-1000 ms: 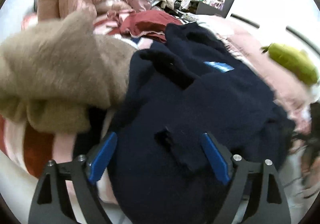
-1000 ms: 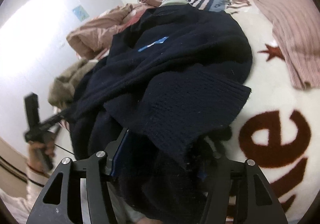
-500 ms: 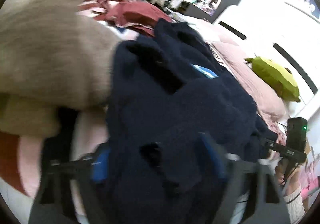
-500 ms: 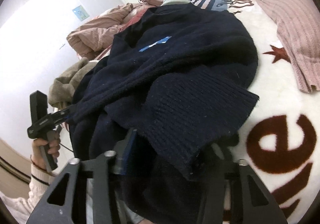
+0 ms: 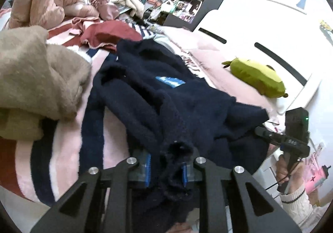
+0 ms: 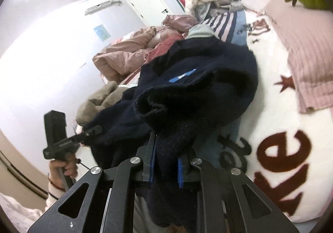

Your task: Fold small clothes

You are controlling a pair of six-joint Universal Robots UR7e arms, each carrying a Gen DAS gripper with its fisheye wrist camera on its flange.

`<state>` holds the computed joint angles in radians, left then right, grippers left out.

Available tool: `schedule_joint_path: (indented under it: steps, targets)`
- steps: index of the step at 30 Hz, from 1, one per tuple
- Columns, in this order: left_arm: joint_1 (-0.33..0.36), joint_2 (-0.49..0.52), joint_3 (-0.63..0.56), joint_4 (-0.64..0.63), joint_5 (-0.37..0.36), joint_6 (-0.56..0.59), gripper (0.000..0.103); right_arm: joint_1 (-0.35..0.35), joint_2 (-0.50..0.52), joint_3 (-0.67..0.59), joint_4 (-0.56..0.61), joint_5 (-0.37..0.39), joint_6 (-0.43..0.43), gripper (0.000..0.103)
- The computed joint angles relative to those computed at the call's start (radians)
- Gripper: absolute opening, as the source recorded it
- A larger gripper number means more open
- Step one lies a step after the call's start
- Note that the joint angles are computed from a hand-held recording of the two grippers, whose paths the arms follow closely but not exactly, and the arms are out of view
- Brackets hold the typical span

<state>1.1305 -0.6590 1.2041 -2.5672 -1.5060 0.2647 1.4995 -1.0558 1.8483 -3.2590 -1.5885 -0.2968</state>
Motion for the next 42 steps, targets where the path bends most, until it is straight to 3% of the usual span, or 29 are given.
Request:
schedule_joint_path:
  steps: [2,4,6,8,10,14,15,16,17,18,21,24,26,33,39,42]
  targets:
    - [-0.005,-0.004,0.003,0.012,0.023,0.015,0.021,0.015,0.007,-0.011,0.026,-0.067,-0.020,0.011]
    - [-0.005,0.007,-0.009,0.027,0.061,0.018,0.029,0.002,0.012,-0.027,0.085,-0.077,0.013,0.014]
    - [0.005,0.014,-0.020,0.049,0.078,0.004,0.046,-0.013,0.014,-0.033,0.107,-0.078,0.050,0.022]
    - [0.021,0.021,-0.038,0.081,0.065,-0.004,0.063,-0.026,0.014,-0.027,0.118,-0.086,0.067,0.047]
    - [0.030,0.022,-0.038,0.100,0.072,-0.010,0.067,-0.031,0.015,-0.025,0.140,-0.113,0.072,0.052]
    - [0.047,0.025,-0.028,0.121,0.034,-0.023,0.067,-0.040,0.014,-0.009,0.147,-0.096,0.030,0.050]
    - [0.047,0.023,-0.022,0.117,0.023,-0.022,0.053,-0.041,0.012,-0.009,0.162,-0.086,0.017,0.045]
    - [0.049,0.024,-0.024,0.126,0.000,-0.021,0.040,-0.041,0.012,-0.010,0.180,-0.071,0.007,0.024]
    - [0.051,0.029,-0.035,0.143,-0.028,-0.020,0.020,-0.039,0.016,-0.012,0.196,-0.067,0.001,0.011]
    - [0.050,0.032,-0.036,0.143,-0.051,-0.017,0.016,-0.034,0.022,-0.015,0.194,-0.071,-0.005,0.011]
    - [0.025,0.010,0.025,0.037,-0.053,0.071,0.014,-0.037,0.018,0.000,0.141,-0.003,-0.020,0.010]
    - [0.016,-0.004,0.033,0.007,-0.094,0.063,0.013,-0.044,-0.004,0.027,0.068,0.091,-0.008,0.008]
    - [0.006,-0.016,0.040,-0.024,-0.082,0.064,0.013,-0.035,-0.016,0.034,0.035,0.103,-0.015,0.007]
    - [-0.011,-0.078,0.094,-0.076,-0.159,0.076,0.013,-0.032,-0.041,0.060,0.017,0.212,-0.043,0.007]
    - [-0.041,-0.162,0.186,-0.084,-0.150,0.076,0.013,-0.021,-0.083,0.118,-0.014,0.270,-0.036,0.007]
    - [-0.043,-0.167,0.180,-0.085,-0.123,0.056,0.013,-0.003,-0.094,0.113,-0.032,0.231,-0.003,0.007]
